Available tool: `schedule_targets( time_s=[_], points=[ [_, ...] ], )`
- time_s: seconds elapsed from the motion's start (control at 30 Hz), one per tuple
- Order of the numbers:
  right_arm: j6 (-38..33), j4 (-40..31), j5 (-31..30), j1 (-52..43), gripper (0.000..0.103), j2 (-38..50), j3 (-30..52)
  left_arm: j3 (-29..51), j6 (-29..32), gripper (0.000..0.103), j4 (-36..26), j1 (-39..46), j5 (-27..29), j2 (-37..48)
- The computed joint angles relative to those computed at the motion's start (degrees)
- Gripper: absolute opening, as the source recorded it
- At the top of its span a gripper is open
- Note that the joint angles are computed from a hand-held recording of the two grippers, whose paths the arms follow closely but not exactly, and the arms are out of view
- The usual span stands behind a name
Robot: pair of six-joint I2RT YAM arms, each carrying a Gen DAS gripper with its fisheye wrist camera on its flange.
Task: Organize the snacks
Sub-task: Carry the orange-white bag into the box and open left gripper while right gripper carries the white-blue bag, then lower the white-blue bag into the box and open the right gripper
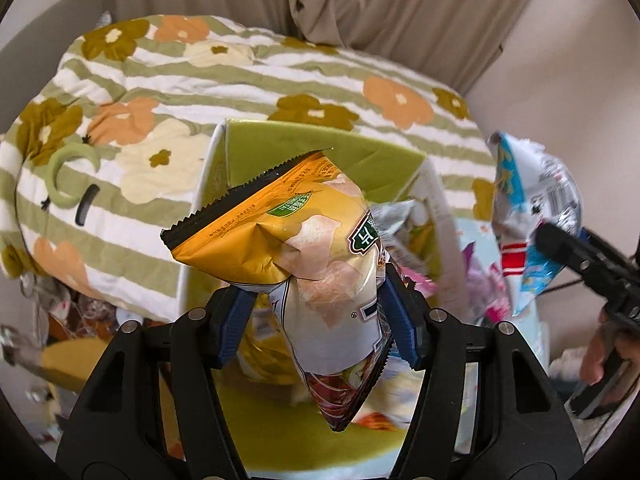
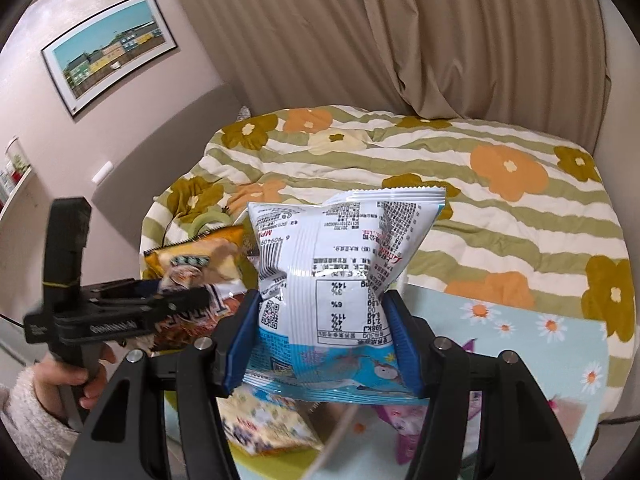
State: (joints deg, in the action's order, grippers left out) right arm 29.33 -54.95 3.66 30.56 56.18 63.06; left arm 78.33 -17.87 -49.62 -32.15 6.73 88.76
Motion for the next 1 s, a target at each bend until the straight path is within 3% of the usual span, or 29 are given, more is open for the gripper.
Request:
schedule_targets(
  time_s=[0.07,0.1,0.13,0.27,0.43,0.73,1.0],
  points=[
    [2.6,1.6,1.1,1.4,0.057,1.5,-0.6,0.1,2.4,0.080,-0.3,0.5,-1.4,1.5],
    [3.5,2.0,1.4,1.9,0.057,2.4,-0.5,0.1,3.2,0.097,-0.1,0.7,-2.1,2.0],
    [4.5,2.6,1.8,2.4,0.057,3.1,-0.6,-0.8,4.3,0.102,0.7,1.2,-2.5,1.8],
    [7.6,3.4,3.1,4.9,0.057,5.3,-0.8,-3.4,6.9,0.102,1.9,2.7,-1.7,0.7],
    [9.4,2.7,4.3,7.0,0.057,7.3,0.2,-7.1,5.8,0.102,2.3,2.2,-2.8,-3.4],
    [5.7,4.6,-0.6,3.0,0.058,11.4,2.9,-9.0,1.3,0.102,1.7,1.3,-3.7,-7.8],
    [2.8,6.2,-5.1,-1.2,0.059,19.4,6.3,-7.1,-0.6,0.102,2.2,1.1,-5.4,-5.5]
  ],
)
